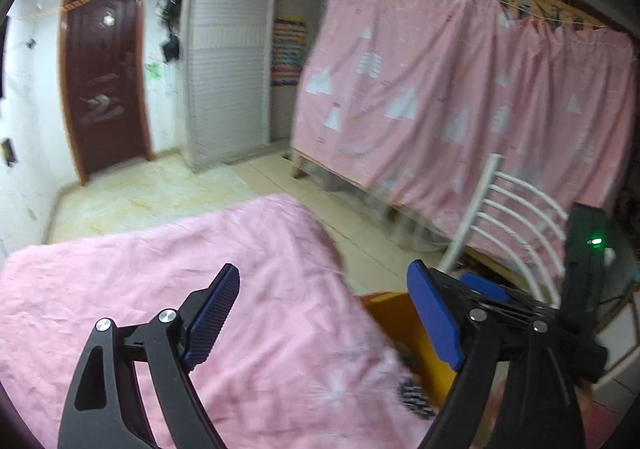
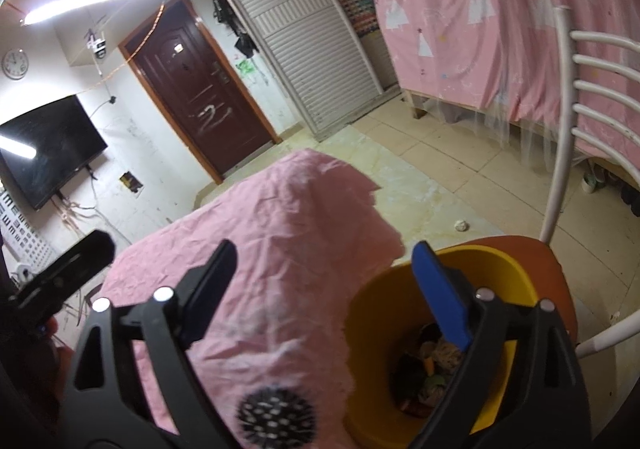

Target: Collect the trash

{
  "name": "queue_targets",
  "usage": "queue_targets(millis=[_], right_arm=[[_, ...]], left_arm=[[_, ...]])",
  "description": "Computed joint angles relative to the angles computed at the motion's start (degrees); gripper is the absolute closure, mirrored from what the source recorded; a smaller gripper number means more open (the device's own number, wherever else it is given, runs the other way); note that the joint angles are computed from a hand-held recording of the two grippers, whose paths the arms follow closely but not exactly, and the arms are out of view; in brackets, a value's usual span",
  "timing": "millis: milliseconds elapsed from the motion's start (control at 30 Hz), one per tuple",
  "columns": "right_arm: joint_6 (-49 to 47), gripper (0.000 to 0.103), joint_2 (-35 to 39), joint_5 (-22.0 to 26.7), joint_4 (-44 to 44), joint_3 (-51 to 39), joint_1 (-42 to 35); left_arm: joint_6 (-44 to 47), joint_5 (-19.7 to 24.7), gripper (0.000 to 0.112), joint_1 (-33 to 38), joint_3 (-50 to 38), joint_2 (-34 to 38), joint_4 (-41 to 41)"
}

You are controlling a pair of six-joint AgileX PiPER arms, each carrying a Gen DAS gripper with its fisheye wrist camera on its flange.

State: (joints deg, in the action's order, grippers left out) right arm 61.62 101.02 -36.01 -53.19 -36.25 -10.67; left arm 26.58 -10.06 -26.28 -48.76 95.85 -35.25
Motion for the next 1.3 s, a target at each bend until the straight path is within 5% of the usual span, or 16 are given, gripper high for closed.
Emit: queue_targets(millis=[100,533,1300], right_arm=[[-1.17,0.010,-0.93,1.91,2.74,-0.37,3.83],[-11.31,0.006,-3.00,11.52,16.99,-4.23,21.12],[-24.04,0.006,-0.67,20.14,31.79,-12.94,37.93]], left_arm=[[11.93,-2.62,0.034,0.78,1.36,-1.20,-11.89],[12.03,-6.67,0.033,11.65,6.89,-6.90,-11.72],[-11.26,-2.23,0.033,31.15,10.42,-12.21,15.09]])
